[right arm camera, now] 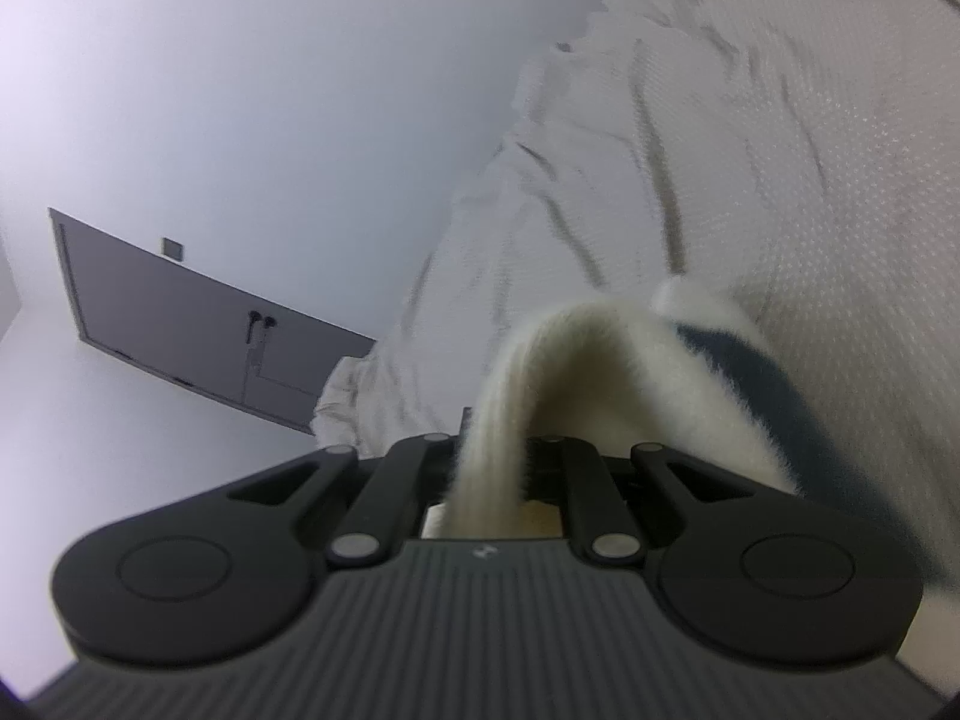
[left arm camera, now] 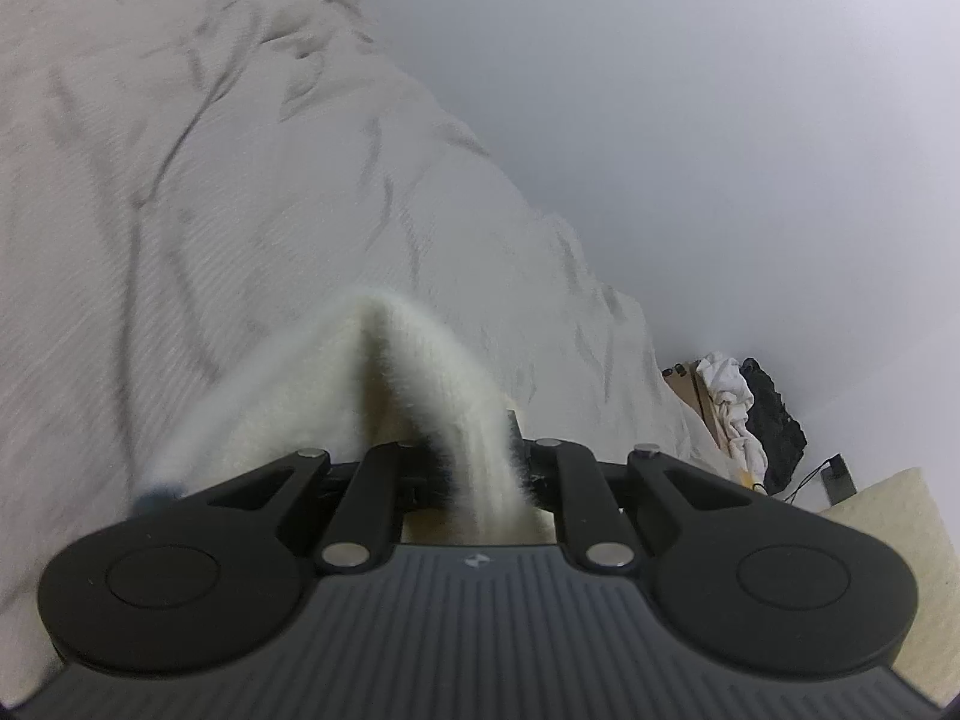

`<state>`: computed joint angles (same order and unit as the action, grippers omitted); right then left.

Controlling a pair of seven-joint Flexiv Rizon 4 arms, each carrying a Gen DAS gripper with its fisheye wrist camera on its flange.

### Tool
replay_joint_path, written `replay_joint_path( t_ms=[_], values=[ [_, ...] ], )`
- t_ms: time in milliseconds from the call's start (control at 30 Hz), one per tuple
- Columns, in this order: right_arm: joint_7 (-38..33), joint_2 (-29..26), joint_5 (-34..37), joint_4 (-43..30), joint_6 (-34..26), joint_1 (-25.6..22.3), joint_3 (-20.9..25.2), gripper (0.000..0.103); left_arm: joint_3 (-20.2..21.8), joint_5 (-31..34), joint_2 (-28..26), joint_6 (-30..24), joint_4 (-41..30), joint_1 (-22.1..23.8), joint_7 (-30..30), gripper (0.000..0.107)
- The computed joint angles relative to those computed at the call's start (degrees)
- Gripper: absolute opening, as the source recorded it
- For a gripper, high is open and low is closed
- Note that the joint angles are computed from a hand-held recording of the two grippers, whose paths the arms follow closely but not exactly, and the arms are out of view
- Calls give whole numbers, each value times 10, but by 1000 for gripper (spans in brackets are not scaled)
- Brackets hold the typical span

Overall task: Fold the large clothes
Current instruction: 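Lift the hem with both grippers and fold it over the sweater body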

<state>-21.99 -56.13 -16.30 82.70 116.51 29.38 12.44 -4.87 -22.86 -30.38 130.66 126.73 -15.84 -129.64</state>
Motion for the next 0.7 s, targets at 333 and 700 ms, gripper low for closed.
replay_joint_path(
  t_ms=[333,700],
  values=[
    [9,-107,-141,-130,-51,-59,78,11,6,0,-43,-1,-38,17,21,14],
    [8,-63,-147,-61,51,-42,41,75,20,3,-5,20,-2,-17,71,71]
  ],
)
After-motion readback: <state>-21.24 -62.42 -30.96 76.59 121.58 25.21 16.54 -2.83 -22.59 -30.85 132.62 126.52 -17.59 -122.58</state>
